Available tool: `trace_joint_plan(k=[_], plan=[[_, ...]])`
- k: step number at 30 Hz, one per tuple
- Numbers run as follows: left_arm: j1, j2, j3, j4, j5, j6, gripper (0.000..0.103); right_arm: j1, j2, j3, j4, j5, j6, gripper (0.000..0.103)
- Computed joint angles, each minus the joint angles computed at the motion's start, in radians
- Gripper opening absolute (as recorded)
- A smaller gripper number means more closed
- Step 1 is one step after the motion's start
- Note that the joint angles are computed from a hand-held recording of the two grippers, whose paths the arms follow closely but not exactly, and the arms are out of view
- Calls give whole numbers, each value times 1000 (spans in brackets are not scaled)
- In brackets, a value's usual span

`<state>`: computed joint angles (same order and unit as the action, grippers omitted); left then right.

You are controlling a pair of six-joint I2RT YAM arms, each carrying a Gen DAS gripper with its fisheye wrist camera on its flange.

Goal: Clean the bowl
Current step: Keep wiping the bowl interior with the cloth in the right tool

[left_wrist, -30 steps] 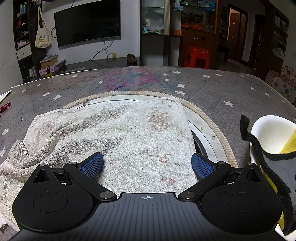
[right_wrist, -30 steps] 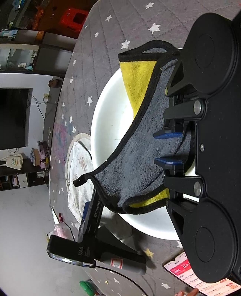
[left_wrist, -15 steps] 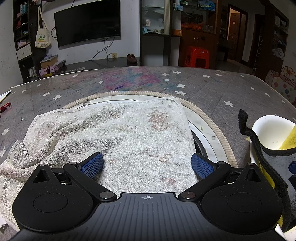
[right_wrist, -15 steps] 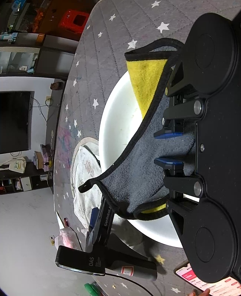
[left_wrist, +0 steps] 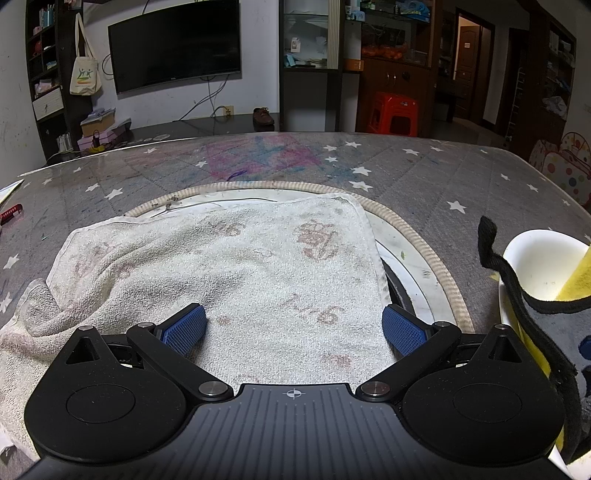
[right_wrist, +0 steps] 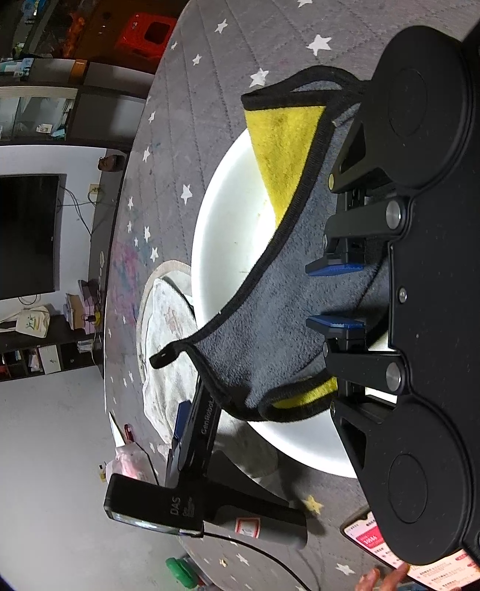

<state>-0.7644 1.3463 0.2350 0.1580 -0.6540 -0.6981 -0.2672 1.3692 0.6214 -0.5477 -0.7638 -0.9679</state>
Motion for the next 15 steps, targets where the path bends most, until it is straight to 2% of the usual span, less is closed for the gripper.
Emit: trace_joint_plan(k=[15], plan=[[-2,-4,-2,-3,-1,-1,103,-64,-14,22,-140,-4,-118,25]])
